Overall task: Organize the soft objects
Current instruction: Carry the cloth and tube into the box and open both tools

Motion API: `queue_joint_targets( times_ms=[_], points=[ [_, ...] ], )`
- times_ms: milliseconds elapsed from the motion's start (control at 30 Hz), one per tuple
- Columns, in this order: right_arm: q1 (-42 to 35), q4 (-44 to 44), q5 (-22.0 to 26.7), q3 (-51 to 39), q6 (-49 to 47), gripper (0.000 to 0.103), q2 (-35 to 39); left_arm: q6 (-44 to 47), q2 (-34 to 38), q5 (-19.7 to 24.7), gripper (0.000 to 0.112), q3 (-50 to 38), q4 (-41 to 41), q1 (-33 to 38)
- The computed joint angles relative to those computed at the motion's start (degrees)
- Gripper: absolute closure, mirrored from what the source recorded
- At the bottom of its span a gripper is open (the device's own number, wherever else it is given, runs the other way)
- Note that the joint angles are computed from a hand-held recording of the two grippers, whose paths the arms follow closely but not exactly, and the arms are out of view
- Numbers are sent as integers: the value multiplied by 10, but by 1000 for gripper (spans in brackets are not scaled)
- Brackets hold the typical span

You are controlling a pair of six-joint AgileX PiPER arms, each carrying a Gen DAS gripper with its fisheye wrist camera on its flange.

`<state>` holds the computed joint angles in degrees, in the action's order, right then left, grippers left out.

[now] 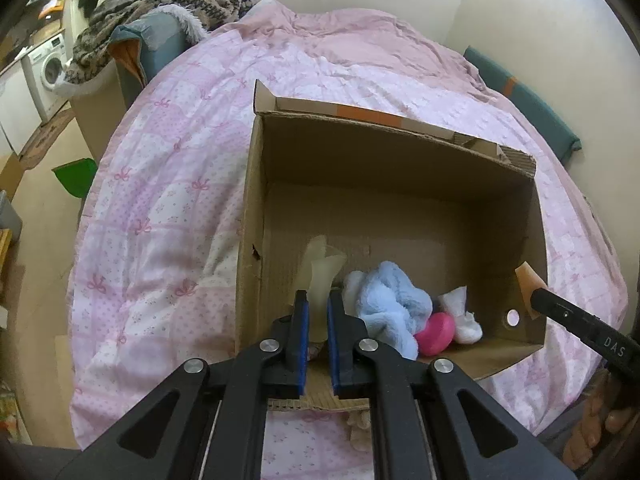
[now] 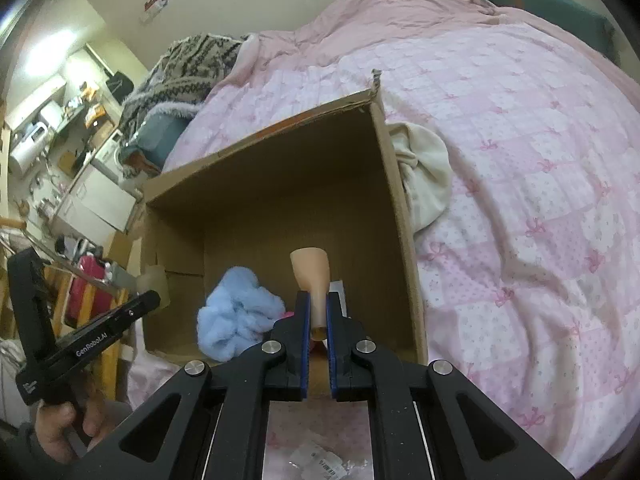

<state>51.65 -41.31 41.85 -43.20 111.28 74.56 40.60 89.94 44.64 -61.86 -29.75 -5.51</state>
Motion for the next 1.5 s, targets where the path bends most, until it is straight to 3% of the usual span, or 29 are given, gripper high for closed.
queue_joint_targets(
  times_ms=[1133,1333,1400,1500],
  points=[
    [-22,59,-34,-15,-75,93,38,15,-26,-30,99,35,16,-27],
    [-18,42,-39,-14,-51,85,37,29,-37,-33,85,42,7,-30],
    [-17,40,-39,-11,-45,83,34,34,-45,-38,70,47,2,-31],
    [-17,36,-42,-6,-40,77,28,54,-63,-52,67,59,-15,-29]
  ],
)
